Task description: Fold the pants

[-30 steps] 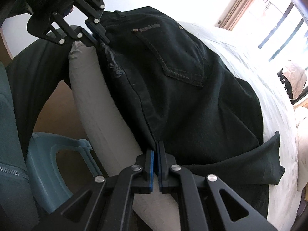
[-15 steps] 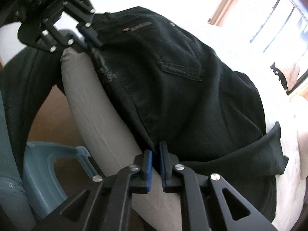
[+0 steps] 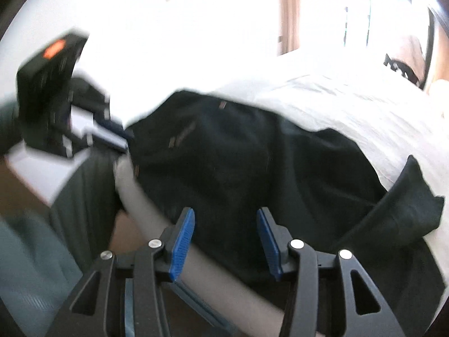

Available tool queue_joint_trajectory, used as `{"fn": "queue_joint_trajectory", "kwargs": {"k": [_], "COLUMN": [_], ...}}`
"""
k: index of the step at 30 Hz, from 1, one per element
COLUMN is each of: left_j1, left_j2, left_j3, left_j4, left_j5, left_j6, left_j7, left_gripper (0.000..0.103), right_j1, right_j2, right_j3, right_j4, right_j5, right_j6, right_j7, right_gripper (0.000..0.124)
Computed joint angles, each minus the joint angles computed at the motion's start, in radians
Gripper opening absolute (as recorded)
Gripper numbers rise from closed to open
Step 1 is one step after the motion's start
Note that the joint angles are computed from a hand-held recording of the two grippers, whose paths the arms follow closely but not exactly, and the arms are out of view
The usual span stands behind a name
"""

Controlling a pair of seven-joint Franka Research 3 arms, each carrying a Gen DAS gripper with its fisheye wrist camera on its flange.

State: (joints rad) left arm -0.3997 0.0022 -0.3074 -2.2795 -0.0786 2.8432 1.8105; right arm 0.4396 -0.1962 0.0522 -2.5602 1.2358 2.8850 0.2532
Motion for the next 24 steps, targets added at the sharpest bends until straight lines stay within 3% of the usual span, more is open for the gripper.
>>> {"fn": "queue_joint_trajectory", "kwargs": {"k": [2,3,6,7,8,10,13,16,18,20,22,24], "left_j1": [0.001,0.001,0.012,0.021,0.028,0.042,0.040,0.048,0.006,-0.024,-0.037,-0.070], "left_j2": [0.087,0.125,0.225,0.230,0.227,0.223,0.211,0.207,0.248,0.328,0.410,0.513], "left_j3": [0.017,0.019,0.021,0.016,0.012,-0.004,-0.011,-0.041,-0.015,0.002,0.008,0.026], "left_j4": [0.066,0.099,0.148,0.126,0.108,0.105,0.137,0.176,0.251,0.361,0.485,0.628], "left_j5": [0.197,0.224,0.245,0.247,0.250,0.243,0.245,0.197,0.259,0.289,0.293,0.286], "left_j6": [-0.006,-0.023,-0.068,-0.021,0.015,0.014,-0.047,-0.025,-0.022,-0.024,-0.071,-0.136], "left_j7": [-0.219,-0.263,-0.343,-0.358,-0.370,-0.377,-0.405,-0.375,-0.436,-0.500,-0.535,-0.552], "left_gripper": [0.013,0.013,0.013,0.013,0.013,0.013,0.014,0.014,0.014,0.014,0.014,0.014], "right_j1": [-0.003,-0.008,-0.047,-0.058,-0.060,-0.072,-0.095,-0.117,-0.146,-0.191,-0.255,-0.304], "right_j2": [0.052,0.075,0.168,0.196,0.202,0.165,0.104,0.035,0.024,0.071,0.148,0.225], "right_j3": [-0.007,0.002,0.021,0.030,0.034,0.040,0.014,-0.033,-0.059,-0.073,-0.068,-0.086], "right_j4": [0.047,0.057,0.060,0.052,0.046,0.017,-0.009,0.009,0.049,0.129,0.203,0.285], "right_j5": [0.026,0.024,-0.145,-0.200,-0.184,-0.052,-0.066,0.031,0.049,-0.022,-0.295,-0.551], "right_j6": [-0.033,-0.030,-0.028,-0.006,0.008,0.007,-0.057,-0.091,-0.073,-0.022,0.057,0.045], "right_j7": [0.002,0.014,0.210,0.269,0.258,0.143,0.189,0.114,0.124,0.226,0.503,0.765], "right_gripper": [0.050,0.050,0.050,0.051,0.051,0.055,0.055,0.056,0.065,0.072,0.072,0.072]}}
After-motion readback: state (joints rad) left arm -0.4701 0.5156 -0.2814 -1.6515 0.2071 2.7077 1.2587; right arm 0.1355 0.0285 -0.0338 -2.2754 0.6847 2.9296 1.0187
